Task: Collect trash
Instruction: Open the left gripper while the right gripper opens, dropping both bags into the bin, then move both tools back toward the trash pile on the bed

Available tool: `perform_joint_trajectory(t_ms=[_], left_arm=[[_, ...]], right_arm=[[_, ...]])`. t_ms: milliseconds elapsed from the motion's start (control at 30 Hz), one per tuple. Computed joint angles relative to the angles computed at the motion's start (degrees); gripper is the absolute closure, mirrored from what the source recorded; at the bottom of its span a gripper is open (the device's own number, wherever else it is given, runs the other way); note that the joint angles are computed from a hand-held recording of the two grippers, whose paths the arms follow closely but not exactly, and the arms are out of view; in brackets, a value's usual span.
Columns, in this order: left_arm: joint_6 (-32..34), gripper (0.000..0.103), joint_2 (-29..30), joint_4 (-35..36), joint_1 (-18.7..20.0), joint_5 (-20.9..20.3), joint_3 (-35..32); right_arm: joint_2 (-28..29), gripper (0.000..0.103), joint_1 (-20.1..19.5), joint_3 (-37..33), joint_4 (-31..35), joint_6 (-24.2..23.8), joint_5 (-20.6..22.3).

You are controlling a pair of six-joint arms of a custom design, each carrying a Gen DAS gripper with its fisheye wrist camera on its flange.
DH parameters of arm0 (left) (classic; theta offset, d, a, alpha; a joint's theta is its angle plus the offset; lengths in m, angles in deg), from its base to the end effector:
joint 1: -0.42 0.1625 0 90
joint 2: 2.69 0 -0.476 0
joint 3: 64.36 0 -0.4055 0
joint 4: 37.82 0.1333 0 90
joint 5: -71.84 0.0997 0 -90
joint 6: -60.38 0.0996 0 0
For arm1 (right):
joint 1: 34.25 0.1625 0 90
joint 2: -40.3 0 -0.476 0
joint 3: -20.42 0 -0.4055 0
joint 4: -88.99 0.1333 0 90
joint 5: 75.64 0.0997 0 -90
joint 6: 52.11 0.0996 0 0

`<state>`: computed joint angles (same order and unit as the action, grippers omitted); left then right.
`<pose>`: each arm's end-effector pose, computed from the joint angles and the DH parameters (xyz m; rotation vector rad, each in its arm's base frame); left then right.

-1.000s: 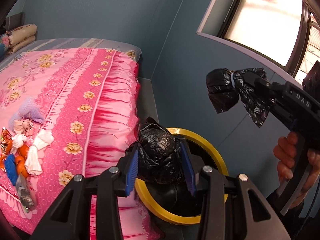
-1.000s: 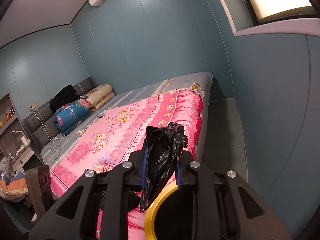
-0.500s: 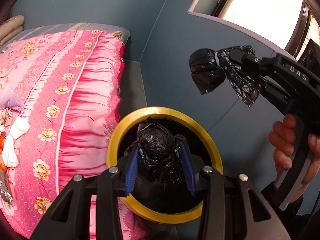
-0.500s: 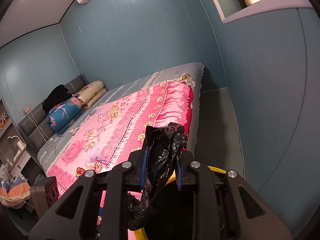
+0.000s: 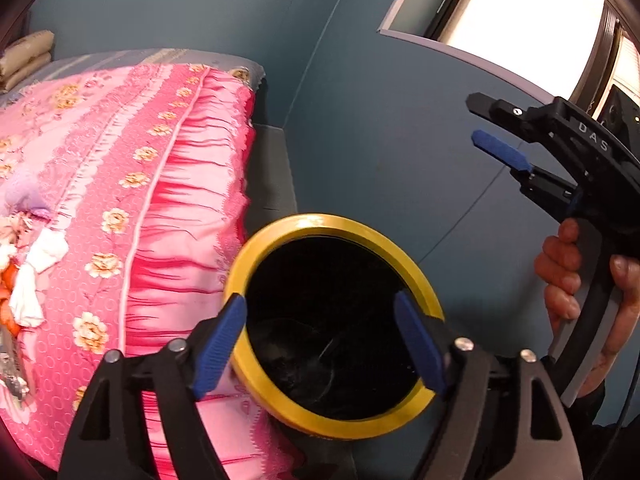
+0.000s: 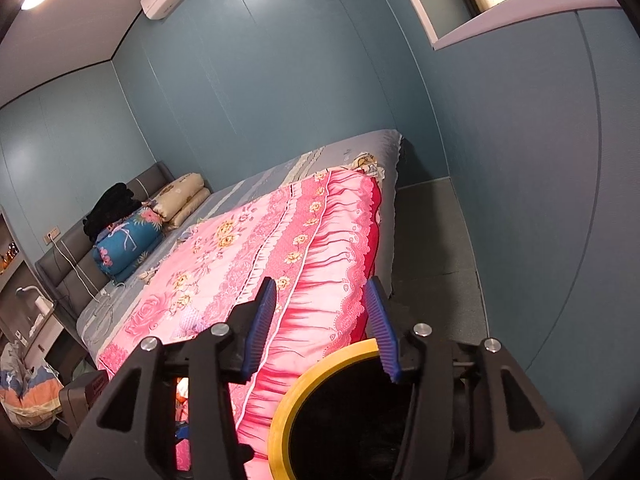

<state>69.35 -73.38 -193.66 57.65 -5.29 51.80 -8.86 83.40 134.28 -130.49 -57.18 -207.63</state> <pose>-0.1773 -0.5626 0.2663 0.9916 2.7681 -0.5852 0.3347 -0.4953 0.2147 0.1060 -2.2671 1.5375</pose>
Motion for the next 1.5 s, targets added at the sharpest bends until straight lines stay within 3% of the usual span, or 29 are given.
perform_joint_trajectory(t_ms=[233,467,733,1033,1500], left_arm=[[0.0,0.014,-2.4,-2.9,0.3,3.1,0.3],[-0.3,0.009,-4.8,-5.4,1.4,6.6,-0.3],[1.3,0.008,-6.4,-7.7,3.7,11.2,-1.9],[4.1,0.008,-7.2,-10.1,8.0,15.4,-5.6],[5.4,0.008,-5.0,-9.3,17.0,18.5,-14.3]], right_arm=[[0.3,0.047,0.5,0.2,-2.4,-2.1,2.3],[0.9,0.039,1.0,-1.0,-1.0,-4.0,6.2],[3.4,0.037,1.8,-5.5,5.7,-5.5,11.7],[7.9,0.036,3.1,-11.4,12.3,-5.8,14.6],[17.3,0.036,3.5,-22.7,27.6,-4.6,20.5]])
